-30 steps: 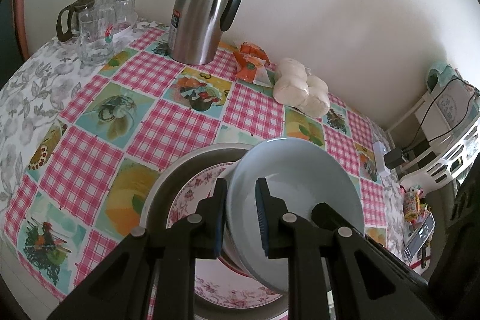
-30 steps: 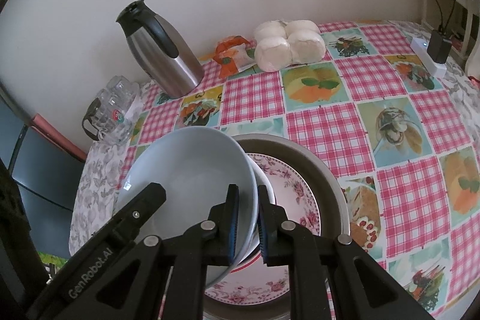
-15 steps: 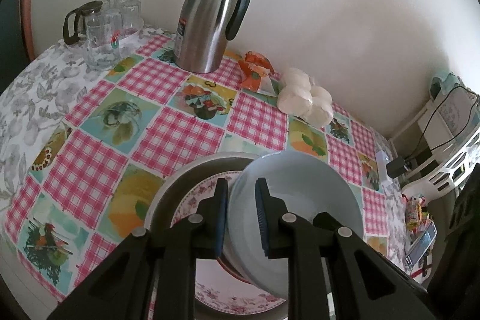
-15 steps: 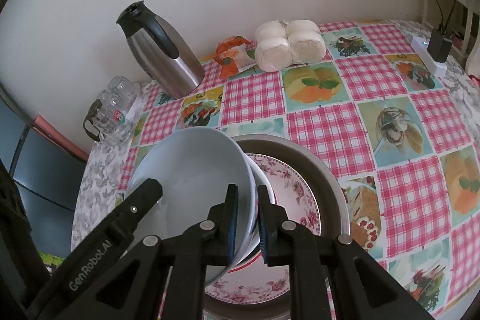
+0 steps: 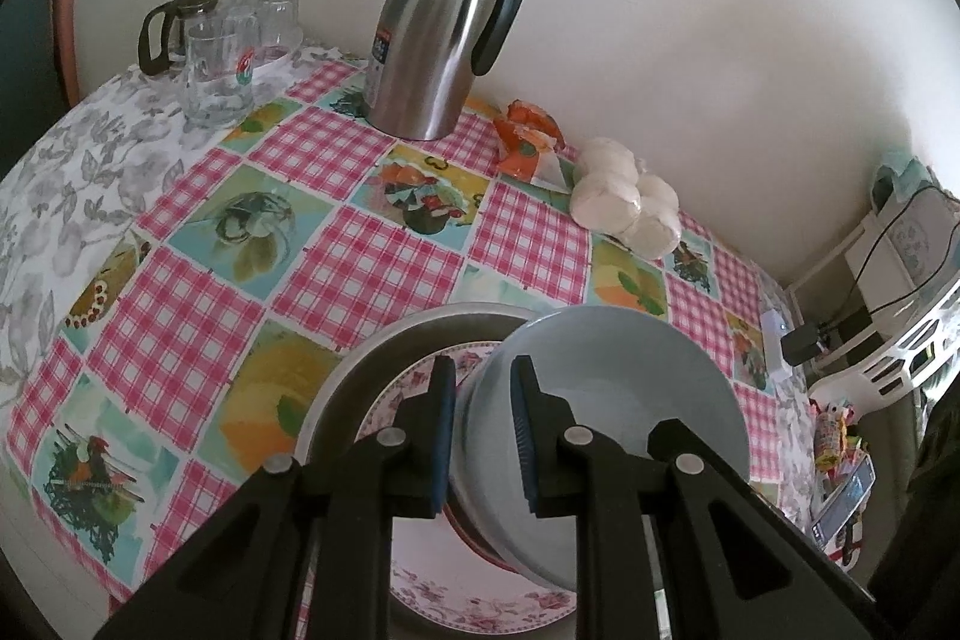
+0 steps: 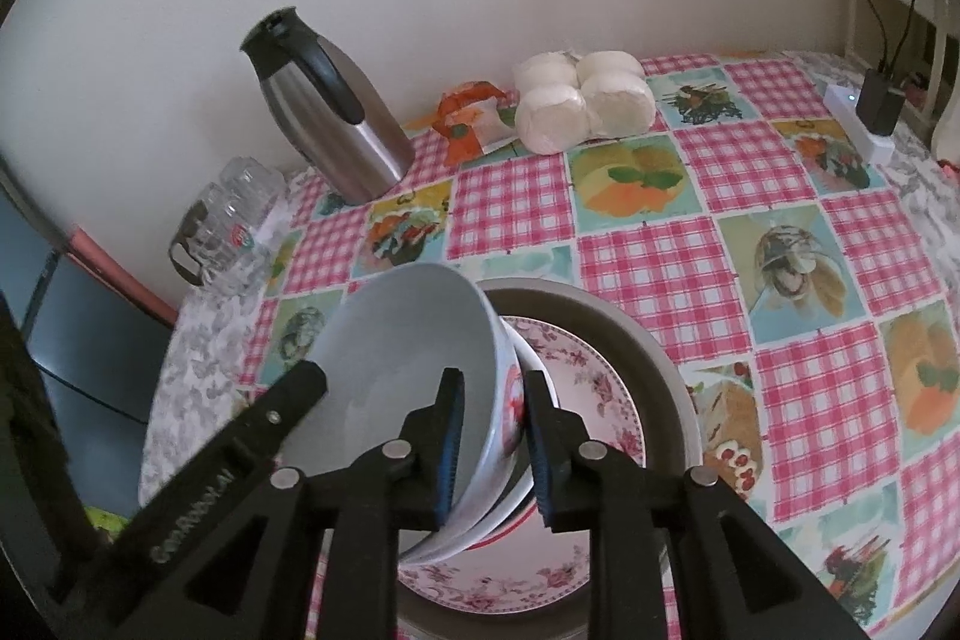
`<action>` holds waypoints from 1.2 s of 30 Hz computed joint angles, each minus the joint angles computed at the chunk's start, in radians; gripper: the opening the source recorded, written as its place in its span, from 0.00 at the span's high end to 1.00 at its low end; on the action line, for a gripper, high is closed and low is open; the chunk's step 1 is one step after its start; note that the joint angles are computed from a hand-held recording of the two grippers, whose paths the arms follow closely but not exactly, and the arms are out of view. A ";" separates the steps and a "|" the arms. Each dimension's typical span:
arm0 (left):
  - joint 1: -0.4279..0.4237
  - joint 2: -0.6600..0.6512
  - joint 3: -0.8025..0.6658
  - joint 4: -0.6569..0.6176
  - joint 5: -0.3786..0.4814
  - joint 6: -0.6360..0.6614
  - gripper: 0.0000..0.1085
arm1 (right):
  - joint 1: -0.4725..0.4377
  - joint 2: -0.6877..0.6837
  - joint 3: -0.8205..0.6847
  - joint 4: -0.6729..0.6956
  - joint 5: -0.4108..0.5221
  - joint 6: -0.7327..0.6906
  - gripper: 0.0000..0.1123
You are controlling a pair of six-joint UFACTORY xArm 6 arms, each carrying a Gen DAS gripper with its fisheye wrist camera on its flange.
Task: Organize plates and bowls
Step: 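Lower the round bowl onto the stacked bowls with both grippers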
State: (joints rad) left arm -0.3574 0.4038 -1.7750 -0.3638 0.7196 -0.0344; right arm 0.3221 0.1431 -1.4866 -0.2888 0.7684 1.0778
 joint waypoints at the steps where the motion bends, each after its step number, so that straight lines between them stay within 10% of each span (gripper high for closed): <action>1: 0.000 0.001 0.000 -0.002 0.001 0.000 0.82 | -0.001 -0.001 0.003 -0.001 -0.005 0.003 0.79; 36: -0.006 0.021 -0.013 0.045 0.017 -0.029 0.82 | -0.026 -0.059 0.117 -0.010 -0.166 0.102 0.75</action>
State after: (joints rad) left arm -0.3632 0.4244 -1.7877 -0.3184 0.7368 -0.0634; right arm 0.2958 0.0838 -1.3700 -0.2984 0.6019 1.1794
